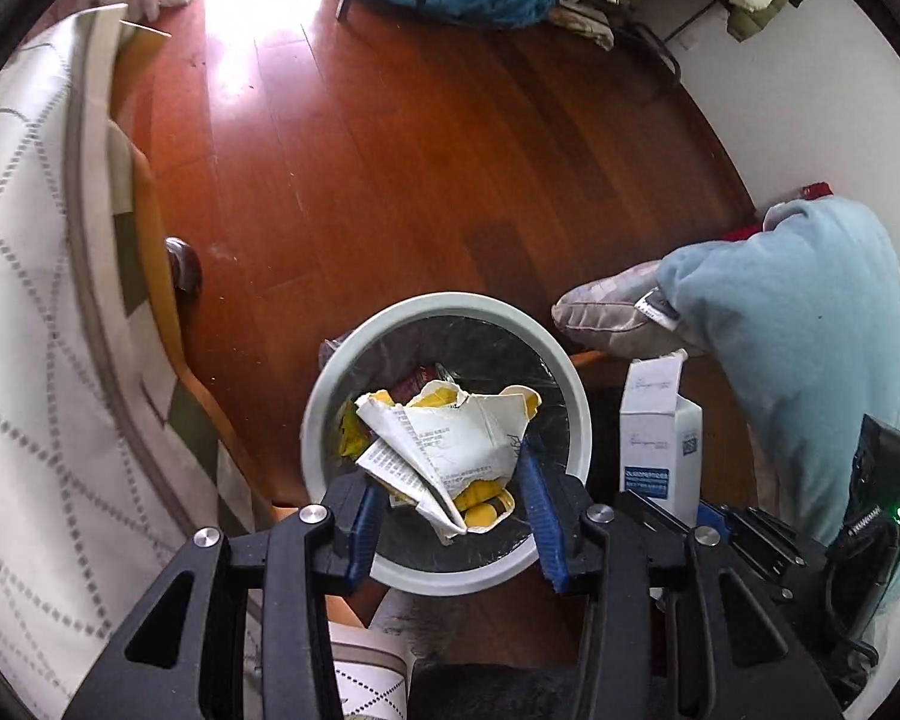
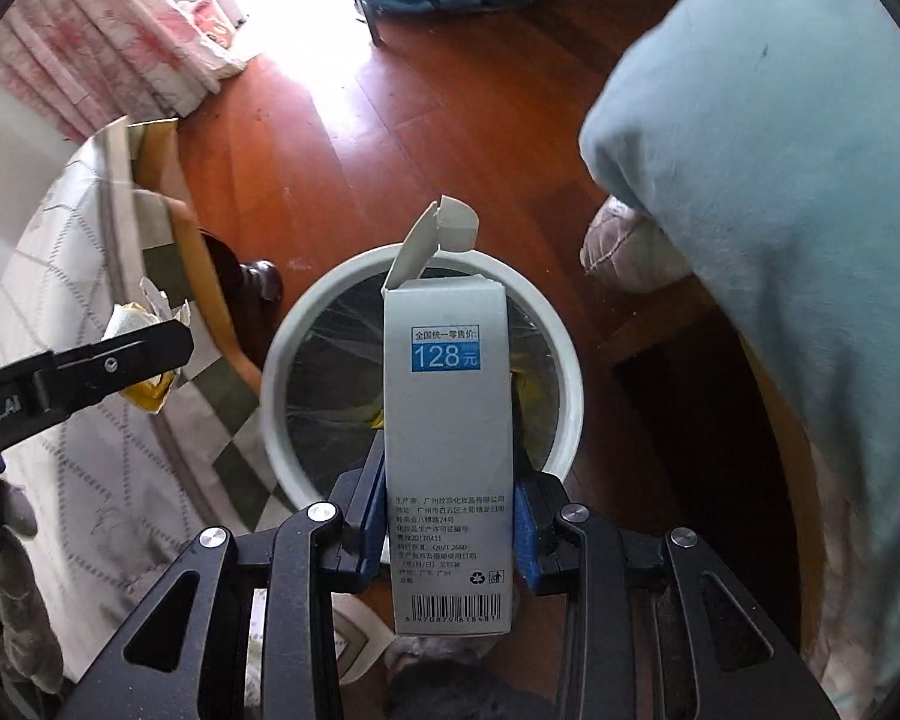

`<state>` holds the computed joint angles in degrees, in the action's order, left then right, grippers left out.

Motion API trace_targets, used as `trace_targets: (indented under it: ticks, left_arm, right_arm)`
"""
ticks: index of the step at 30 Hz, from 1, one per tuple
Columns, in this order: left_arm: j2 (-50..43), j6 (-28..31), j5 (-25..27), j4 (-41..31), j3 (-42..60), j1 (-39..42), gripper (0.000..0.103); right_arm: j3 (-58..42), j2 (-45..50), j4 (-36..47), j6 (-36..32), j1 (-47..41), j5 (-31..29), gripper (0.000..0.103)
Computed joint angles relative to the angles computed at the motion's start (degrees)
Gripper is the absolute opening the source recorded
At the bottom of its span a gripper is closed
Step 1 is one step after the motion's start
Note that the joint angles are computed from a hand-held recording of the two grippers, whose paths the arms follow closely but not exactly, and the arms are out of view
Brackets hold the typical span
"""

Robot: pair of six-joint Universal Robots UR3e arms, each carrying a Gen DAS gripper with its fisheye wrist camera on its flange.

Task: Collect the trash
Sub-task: 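Carry the wrapper and white carton over the bin and open both tools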

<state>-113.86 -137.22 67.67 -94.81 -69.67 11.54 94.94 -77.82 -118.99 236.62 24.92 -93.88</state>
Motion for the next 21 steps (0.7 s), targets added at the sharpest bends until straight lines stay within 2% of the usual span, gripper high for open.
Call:
trace_targets:
  ticks: [3,5,7,8,9,10,11,13,15,17,21]
  left_arm:
    - [-1.4,-1.0,0.7,1.1,0.2,-0.6,0.040]
    - [-0.7,-1.4,1.4,2.8,-1.1,-0.2,0.048]
    - [0.6,-0.5,1.6,4.0,-2.2,0.9,0.087]
    - [1.2,-0.4,1.5,4.2,-2.5,1.3,0.092]
    - [1.8,-0.3,1.6,4.6,-2.7,1.6,0.094]
    - [2.4,0.2,2.2,4.9,-2.8,1.9,0.094]
    - [3.9,0.3,3.3,6.1,-3.8,2.2,0.094]
    - [7.3,1.3,3.8,8.1,-6.6,3.7,0.095]
    - [12.3,3.0,4.3,11.6,-11.2,5.6,0.095]
    - [18.3,5.6,4.4,12.9,-15.0,8.8,0.095]
    - [26.9,11.8,2.4,9.0,-17.5,15.6,0.096]
  right_arm:
    - [2.0,1.2,-2.8,-0.3,-0.8,0.4,0.036]
    - [1.6,2.4,-2.7,-0.9,-1.1,0.3,0.037]
    - [-0.9,4.8,-2.3,-0.8,-1.6,0.2,0.037]
    - [-2.1,6.2,-2.3,-0.4,-1.4,0.0,0.049]
    - [-3.0,6.8,-1.8,-0.1,-1.0,-0.2,0.061]
    - [-3.6,6.9,-1.3,0.4,-0.6,-0.7,0.086]
    - [-3.8,6.6,-1.3,0.9,-0.2,-0.9,0.093]
    - [-5.8,6.5,0.6,2.5,1.3,-2.4,0.094]
    - [-7.4,5.7,3.4,3.8,2.3,-3.2,0.100]
    - [-10.9,5.1,7.4,6.3,4.8,-5.0,0.102]
    - [-20.6,6.0,17.4,9.9,9.5,-8.4,0.102]
